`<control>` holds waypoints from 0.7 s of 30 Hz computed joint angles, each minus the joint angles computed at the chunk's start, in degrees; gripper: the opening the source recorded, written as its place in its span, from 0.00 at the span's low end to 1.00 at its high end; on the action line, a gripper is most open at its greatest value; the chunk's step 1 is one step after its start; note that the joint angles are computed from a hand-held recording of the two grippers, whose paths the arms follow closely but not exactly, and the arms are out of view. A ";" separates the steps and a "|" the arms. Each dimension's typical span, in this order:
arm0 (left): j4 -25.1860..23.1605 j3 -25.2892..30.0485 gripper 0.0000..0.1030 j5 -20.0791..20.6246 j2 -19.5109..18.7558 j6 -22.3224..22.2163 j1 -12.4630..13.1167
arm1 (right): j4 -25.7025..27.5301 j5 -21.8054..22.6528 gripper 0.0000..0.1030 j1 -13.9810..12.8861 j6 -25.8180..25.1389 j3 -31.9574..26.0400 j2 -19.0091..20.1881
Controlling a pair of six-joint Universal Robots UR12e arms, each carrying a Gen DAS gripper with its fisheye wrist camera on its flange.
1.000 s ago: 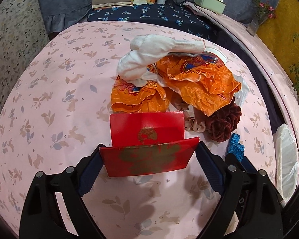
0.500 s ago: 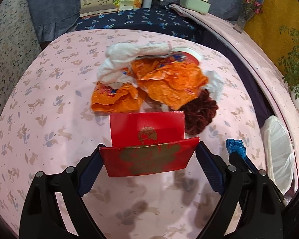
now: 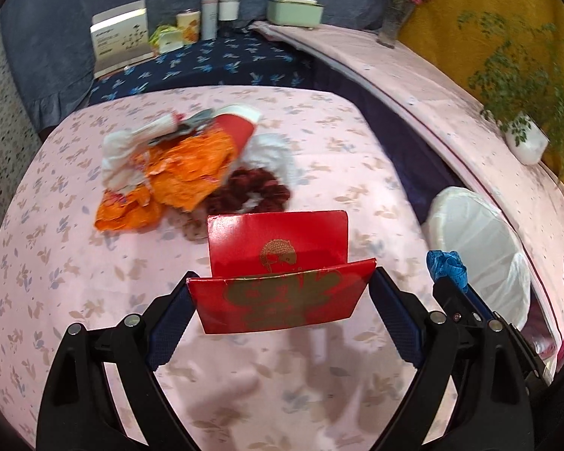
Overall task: Collect trash
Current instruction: 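Grasp the red envelope with the left tool while the right tool grasps the blue strap, then carry the envelope and strap over the bin while both tools open to drop them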
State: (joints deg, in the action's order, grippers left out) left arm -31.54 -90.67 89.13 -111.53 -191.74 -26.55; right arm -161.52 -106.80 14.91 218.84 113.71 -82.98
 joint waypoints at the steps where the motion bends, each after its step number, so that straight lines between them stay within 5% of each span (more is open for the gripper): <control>1: 0.21 0.38 0.84 0.00 -0.15 0.62 -0.61 | -0.13 -0.37 0.16 -0.33 0.43 0.62 -0.60; 21: -2.43 10.06 0.84 -7.73 -5.84 9.36 -7.99 | 1.13 -6.15 0.16 -7.85 8.58 11.47 -10.83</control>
